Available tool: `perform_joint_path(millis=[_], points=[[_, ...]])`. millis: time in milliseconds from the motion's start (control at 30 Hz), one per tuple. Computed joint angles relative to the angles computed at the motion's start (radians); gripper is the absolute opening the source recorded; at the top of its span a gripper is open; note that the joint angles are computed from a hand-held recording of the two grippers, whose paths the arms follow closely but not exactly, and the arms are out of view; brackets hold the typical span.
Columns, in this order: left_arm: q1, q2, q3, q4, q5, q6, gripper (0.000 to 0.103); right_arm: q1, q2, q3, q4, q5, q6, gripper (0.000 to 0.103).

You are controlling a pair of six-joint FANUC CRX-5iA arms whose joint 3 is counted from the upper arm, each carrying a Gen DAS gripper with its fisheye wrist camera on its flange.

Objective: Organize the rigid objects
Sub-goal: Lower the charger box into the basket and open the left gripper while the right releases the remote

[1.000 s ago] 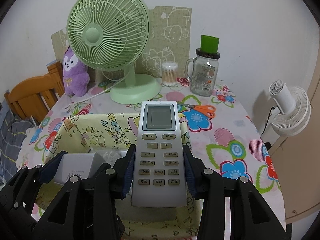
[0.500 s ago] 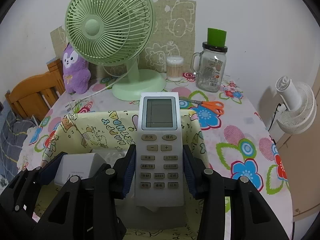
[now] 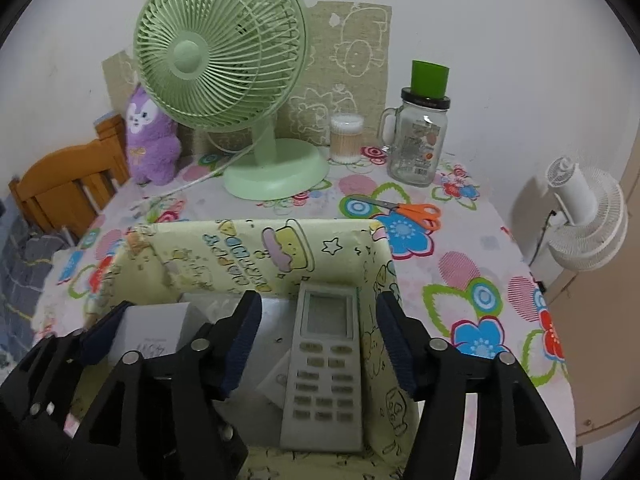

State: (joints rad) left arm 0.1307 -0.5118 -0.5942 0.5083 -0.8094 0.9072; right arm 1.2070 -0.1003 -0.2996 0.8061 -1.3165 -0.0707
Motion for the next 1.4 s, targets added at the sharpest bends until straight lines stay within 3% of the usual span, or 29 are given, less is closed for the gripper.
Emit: perform_joint_path(millis=[200, 300, 367, 633, 833, 967, 1400], points=[[-0.005, 0.000, 0.006, -0.006, -0.008, 0.016, 0.063, 0.030, -0.041, -0.019, 0.003, -0.002, -0.015, 0.067], [-0.010, -0.007, 0.005, -0.009, -0.009, 0.016, 0.063, 0.053, -0.028, -0.006, 0.019, -0.080, -0.032, 0.081], [-0.017, -0.016, 0.001, -0.010, 0.000, 0.013, 0.063, 0.065, -0.035, -0.018, 0.041, -0.100, -0.042, 0.084], [-0.051, -0.024, 0.006, -0.030, 0.011, 0.012, 0.064, 0.074, -0.059, -0.041, 0.031, -0.124, -0.074, 0.086], [-0.057, -0.033, 0.003, -0.043, 0.007, 0.002, 0.090, 0.080, -0.064, -0.051, 0.028, -0.129, -0.075, 0.087], [-0.055, -0.059, -0.010, -0.049, 0.005, -0.013, 0.101, 0.089, -0.071, -0.057, 0.023, -0.135, -0.086, 0.088], [0.005, -0.161, -0.031, -0.058, -0.065, -0.024, 0.103, 0.171, -0.068, -0.050, 0.044, -0.205, -0.112, 0.094]])
